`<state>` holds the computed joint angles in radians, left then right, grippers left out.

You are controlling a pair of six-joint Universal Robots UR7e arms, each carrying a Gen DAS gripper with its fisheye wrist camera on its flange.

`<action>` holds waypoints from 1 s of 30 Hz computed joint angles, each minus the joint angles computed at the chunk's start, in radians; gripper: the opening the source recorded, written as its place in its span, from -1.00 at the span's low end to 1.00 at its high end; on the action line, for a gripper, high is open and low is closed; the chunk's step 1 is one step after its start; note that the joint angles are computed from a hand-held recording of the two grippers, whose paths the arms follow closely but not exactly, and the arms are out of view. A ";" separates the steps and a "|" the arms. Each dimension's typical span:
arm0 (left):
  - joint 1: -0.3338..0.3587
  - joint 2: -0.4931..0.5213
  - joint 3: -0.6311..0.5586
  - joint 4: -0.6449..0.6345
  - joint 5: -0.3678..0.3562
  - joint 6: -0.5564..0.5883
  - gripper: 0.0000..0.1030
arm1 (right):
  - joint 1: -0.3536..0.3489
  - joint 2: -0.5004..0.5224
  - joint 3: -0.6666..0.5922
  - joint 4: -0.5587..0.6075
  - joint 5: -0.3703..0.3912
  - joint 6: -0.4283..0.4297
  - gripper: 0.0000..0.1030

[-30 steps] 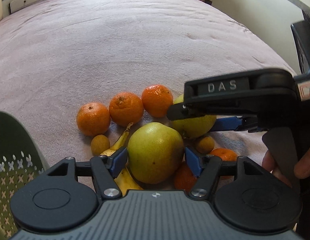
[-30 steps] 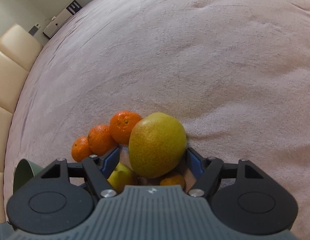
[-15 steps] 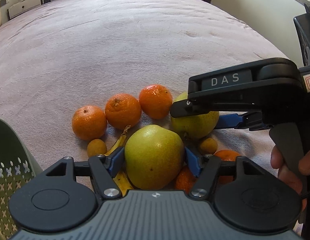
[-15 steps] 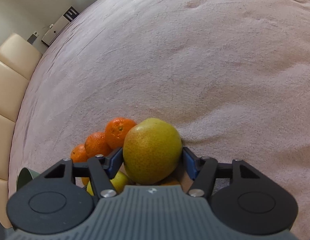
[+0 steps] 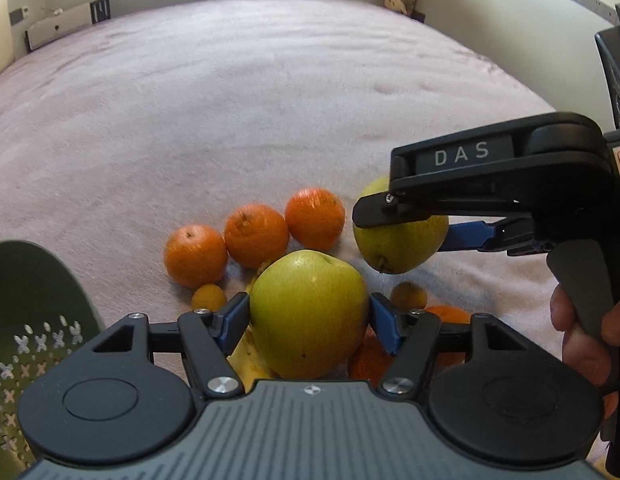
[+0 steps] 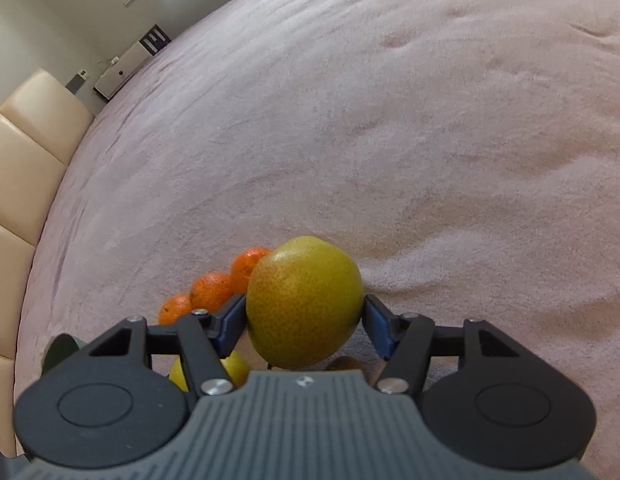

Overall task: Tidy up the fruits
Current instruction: 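Carry both pears into the green colander with both tools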

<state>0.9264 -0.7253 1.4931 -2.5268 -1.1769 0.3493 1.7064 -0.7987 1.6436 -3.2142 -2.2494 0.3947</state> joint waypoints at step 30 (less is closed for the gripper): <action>0.025 -0.242 -0.068 0.208 0.147 -0.282 0.44 | 0.197 0.072 -0.096 -0.033 0.139 -0.523 0.17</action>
<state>0.9510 -0.9675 1.4249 -2.3188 -1.0301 0.0677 1.9037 -0.7269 1.5480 -3.2475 -2.1103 -0.1280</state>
